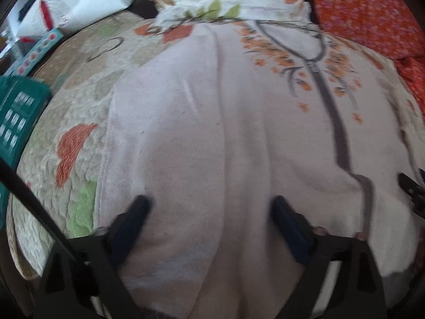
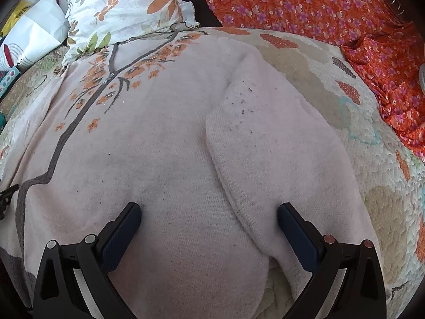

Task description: Fold small clothes

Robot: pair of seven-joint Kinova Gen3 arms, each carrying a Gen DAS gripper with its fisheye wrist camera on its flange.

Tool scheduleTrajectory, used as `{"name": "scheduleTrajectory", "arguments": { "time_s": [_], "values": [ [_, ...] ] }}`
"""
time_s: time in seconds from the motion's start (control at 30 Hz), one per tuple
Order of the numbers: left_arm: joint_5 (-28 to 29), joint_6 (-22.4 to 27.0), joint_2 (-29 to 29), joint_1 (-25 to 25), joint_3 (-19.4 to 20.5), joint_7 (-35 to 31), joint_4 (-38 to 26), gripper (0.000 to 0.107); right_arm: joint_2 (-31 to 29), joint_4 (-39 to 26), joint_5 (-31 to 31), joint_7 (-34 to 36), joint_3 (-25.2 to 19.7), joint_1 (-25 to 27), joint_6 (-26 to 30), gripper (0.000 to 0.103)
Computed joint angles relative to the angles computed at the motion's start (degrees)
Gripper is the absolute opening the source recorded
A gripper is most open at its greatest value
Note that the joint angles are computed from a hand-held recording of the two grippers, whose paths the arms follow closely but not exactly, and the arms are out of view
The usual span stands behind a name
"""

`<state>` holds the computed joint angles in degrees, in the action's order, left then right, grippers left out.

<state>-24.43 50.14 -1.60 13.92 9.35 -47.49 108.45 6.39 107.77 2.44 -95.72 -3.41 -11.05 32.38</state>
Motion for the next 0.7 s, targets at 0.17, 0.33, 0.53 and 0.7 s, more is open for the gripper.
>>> {"name": "scheduleTrajectory", "arguments": {
  "time_s": [0.17, 0.33, 0.53, 0.7],
  "values": [
    [7.4, -5.0, -7.6, -5.0, -2.6, -11.7, 1.3, 0.070, 0.3, -0.9, 0.3, 0.2, 0.0, -0.1, 1.6, 0.103],
    [18.8, 1.4, -7.4, -5.9, -13.0, -23.3, -0.9, 0.073, 0.4, -1.2, 1.9, -0.4, 0.0, -0.8, 2.1, 0.103],
    [26.7, 4.8, -6.6, -7.6, -15.4, -33.9, 1.4, 0.073, 0.5, -1.1, 1.6, 0.3, -0.1, -0.7, 1.7, 0.103],
    [25.5, 6.4, -6.8, -12.2, -8.5, -34.2, 1.4, 0.021, 0.5, -0.8, -1.0, 2.3, -0.3, 0.2, 1.0, 0.103]
  ]
}}
